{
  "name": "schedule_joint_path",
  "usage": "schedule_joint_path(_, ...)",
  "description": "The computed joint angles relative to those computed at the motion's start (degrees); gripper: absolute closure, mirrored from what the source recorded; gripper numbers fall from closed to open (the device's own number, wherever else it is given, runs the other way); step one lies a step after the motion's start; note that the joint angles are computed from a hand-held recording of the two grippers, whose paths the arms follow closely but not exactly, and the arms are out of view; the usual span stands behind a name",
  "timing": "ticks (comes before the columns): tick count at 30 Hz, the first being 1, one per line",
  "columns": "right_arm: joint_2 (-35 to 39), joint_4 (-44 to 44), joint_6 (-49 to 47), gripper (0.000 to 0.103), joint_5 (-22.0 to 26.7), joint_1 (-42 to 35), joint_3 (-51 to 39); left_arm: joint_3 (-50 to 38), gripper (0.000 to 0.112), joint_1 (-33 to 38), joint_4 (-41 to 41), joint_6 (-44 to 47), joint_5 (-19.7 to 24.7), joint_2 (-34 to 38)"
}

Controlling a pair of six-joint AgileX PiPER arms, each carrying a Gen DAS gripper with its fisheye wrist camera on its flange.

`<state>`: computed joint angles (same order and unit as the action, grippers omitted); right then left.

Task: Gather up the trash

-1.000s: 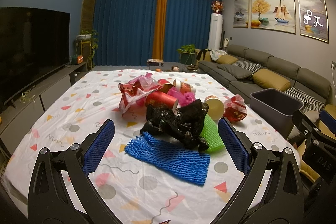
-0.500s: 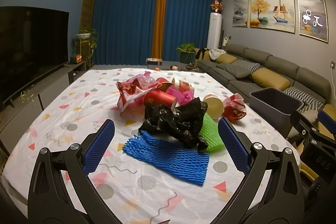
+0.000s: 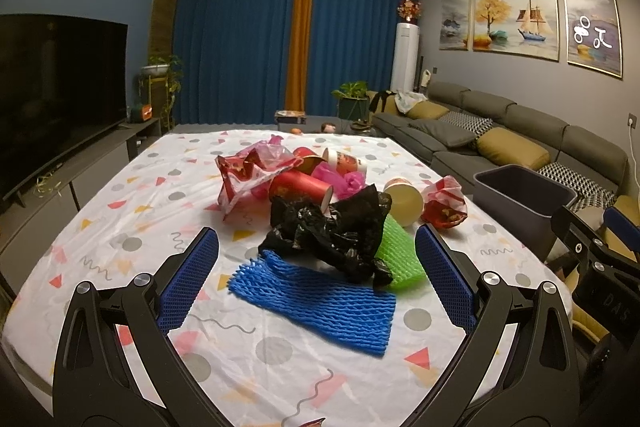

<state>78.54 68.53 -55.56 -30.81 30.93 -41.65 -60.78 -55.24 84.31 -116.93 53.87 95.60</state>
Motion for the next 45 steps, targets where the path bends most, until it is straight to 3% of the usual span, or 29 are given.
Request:
schedule_joint_path(18, 4.90, -7.07, 6.89, 0.005, 4.66, -5.22, -2.44, -2.26, 0.015, 3.72, 2.36, 0.07, -4.41, 4.02)
schedule_joint_path(25, 8.16, -10.49, 9.86, 0.006, 6.92, -7.70, -4.74, -6.85, 0.027, 7.85, 2.85, 3.25, -10.67, 7.88)
schedule_joint_path(31, 11.06, -11.84, 10.73, 0.012, 8.91, -9.80, -7.36, -15.46, 0.035, 10.88, -0.82, 11.27, -15.90, 13.53)
schedule_joint_path(34, 12.27, -13.33, 12.11, 0.019, 9.86, -10.79, -8.33, -21.45, 0.045, 12.96, -7.47, 20.08, -19.66, 17.25)
schedule_joint_path(37, 13.09, -15.21, 13.39, 0.021, 11.29, -11.82, -9.18, -25.73, 0.063, 14.99, -15.38, 28.14, -22.44, 19.63)
schedule_joint_path(43, 15.96, -18.67, 15.69, 0.027, 13.65, -11.94, -11.85, -28.39, 0.106, 17.71, -22.91, 35.48, -27.10, 21.72)
schedule_joint_path(45, 16.90, -18.13, 14.88, 0.028, 14.34, -11.43, -12.87, -27.91, 0.112, 18.32, -23.41, 35.43, -28.55, 21.70)
